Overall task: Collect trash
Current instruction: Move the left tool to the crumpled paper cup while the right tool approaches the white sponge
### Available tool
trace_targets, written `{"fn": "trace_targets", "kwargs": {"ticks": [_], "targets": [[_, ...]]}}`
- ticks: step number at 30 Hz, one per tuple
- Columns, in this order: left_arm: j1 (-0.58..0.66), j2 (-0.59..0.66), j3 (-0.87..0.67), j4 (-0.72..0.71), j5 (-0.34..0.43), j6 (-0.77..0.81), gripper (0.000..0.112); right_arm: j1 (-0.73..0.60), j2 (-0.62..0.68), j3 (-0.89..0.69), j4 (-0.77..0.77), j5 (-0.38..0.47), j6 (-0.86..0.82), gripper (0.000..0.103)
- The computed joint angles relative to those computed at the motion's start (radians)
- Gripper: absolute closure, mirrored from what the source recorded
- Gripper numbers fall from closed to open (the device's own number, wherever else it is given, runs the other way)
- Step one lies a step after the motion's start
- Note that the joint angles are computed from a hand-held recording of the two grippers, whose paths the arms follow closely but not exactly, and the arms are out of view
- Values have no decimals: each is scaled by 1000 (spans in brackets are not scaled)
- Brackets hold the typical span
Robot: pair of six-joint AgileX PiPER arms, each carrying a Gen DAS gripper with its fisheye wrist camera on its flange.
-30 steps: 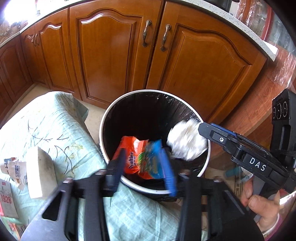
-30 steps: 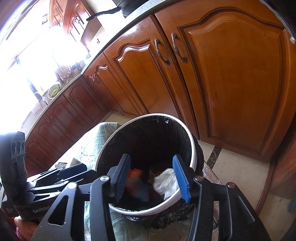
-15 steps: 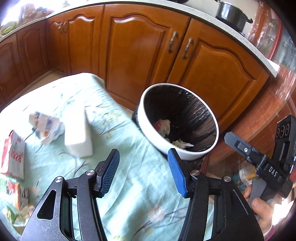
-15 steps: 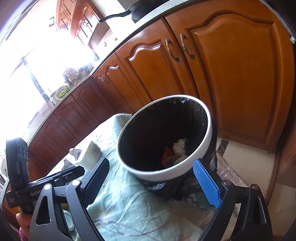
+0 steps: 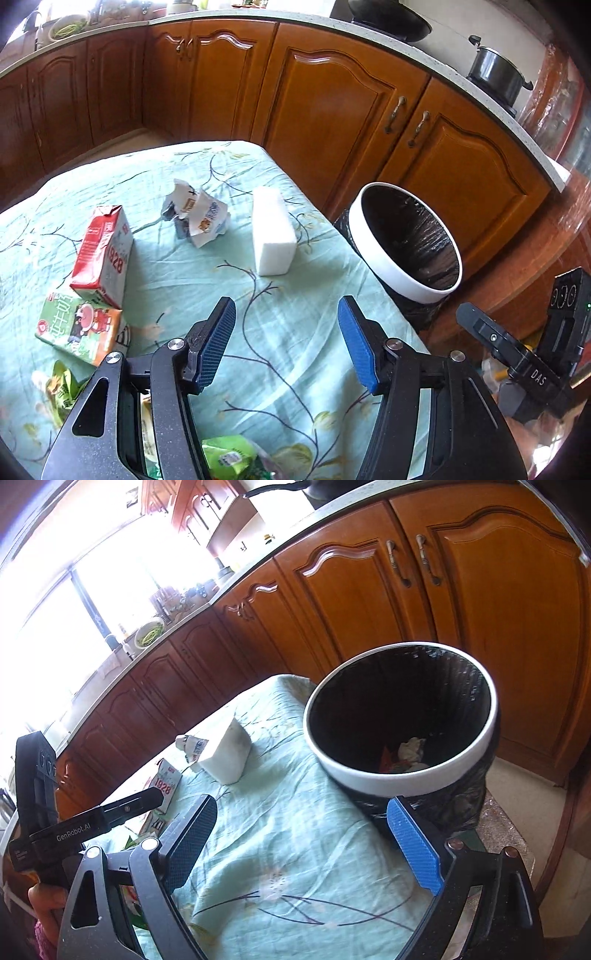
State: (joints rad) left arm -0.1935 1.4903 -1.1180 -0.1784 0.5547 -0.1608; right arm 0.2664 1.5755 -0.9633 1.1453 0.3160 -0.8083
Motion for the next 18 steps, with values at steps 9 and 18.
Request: {"fn": "trace_targets", "kwargs": {"ticks": [9,18], "targets": [[98,-58,74,-45,-6,60,51,100,39,-51,-96,-31,96,8],[180,-43,65,-99,3,142,50,159,127,-180,-246,-9,235,8]]}}
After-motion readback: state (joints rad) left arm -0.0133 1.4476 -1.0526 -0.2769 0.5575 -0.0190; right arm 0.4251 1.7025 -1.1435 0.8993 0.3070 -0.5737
